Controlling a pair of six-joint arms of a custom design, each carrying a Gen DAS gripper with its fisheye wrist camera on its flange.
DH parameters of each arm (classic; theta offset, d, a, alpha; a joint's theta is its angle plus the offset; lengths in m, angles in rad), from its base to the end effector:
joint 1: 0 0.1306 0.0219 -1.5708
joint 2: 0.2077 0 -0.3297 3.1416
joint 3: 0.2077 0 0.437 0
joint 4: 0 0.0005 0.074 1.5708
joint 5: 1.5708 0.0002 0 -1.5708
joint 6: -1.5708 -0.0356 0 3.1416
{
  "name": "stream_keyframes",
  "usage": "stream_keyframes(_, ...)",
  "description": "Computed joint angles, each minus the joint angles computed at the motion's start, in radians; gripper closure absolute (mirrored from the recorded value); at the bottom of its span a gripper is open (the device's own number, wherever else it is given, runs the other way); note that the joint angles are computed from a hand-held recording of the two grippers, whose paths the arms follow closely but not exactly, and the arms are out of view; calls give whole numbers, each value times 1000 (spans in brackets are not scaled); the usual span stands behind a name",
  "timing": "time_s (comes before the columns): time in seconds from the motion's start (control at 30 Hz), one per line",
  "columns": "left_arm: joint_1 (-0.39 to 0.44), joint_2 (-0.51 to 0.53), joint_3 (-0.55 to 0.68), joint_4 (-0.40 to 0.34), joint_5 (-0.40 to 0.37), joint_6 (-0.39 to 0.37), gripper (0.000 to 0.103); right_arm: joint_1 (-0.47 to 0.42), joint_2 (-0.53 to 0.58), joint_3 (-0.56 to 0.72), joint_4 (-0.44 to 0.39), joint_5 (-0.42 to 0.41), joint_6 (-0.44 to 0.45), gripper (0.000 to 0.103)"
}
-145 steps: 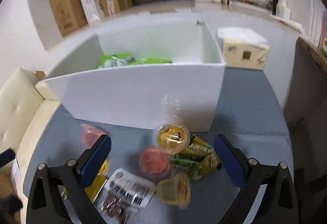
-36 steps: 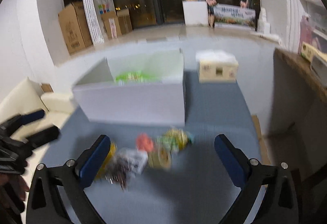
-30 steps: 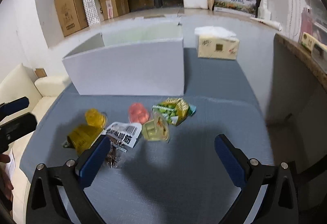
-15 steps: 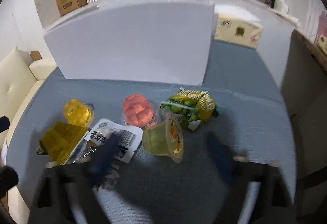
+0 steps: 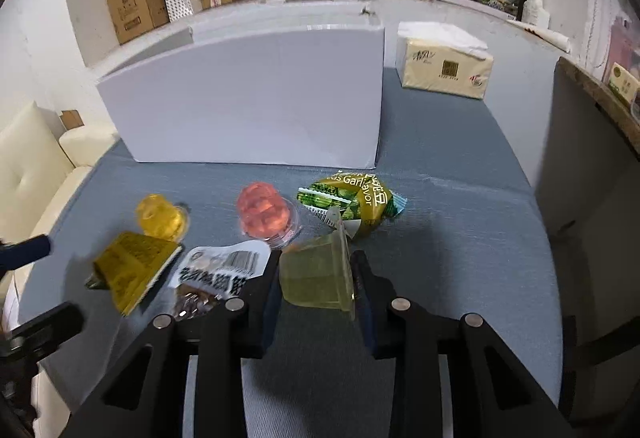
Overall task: Organize snacks
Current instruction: 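Grasp the yellow snack packet with the left tool while the right tool holds the green cup, then carry both held items over the white box and release them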
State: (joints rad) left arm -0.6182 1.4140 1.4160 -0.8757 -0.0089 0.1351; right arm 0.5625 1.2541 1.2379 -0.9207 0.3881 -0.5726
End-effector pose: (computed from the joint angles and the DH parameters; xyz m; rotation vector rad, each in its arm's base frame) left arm 0.4447 -0.3165 0.3766 0.5873 2.4005 -0.3201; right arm 0.4187 0.2475 0.3650 0.1674 2.4069 0.0255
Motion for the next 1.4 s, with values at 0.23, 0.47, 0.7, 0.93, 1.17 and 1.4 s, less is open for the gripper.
stream_keyframes(0.23, -1, 88, 58, -33, -20, -20, 0, 66, -109, -57, 11, 34, -51, 67)
stream_keyframes(0.47, 8, 154, 107, -34, -3, -18, 1, 102, -160, -90, 6, 57, -84, 67)
stream_keyframes(0.7, 10, 162, 121, -29, 24, -49, 39, 103, -169, -100, 0, 55, -99, 67)
stream_keyframes(0.93, 22, 76, 66, 21, 49, -48, 44, 104, -157, -80, 21, 54, -76, 67)
stream_keyframes(1.17, 36, 52, 147, 53, 43, -81, 44, 77, -104, 12, 59, 40, 3, 67)
stream_keyframes(1.4, 73, 187, 391, 6, 34, -137, 44, -4, 22, 199, 101, -20, 92, 67)
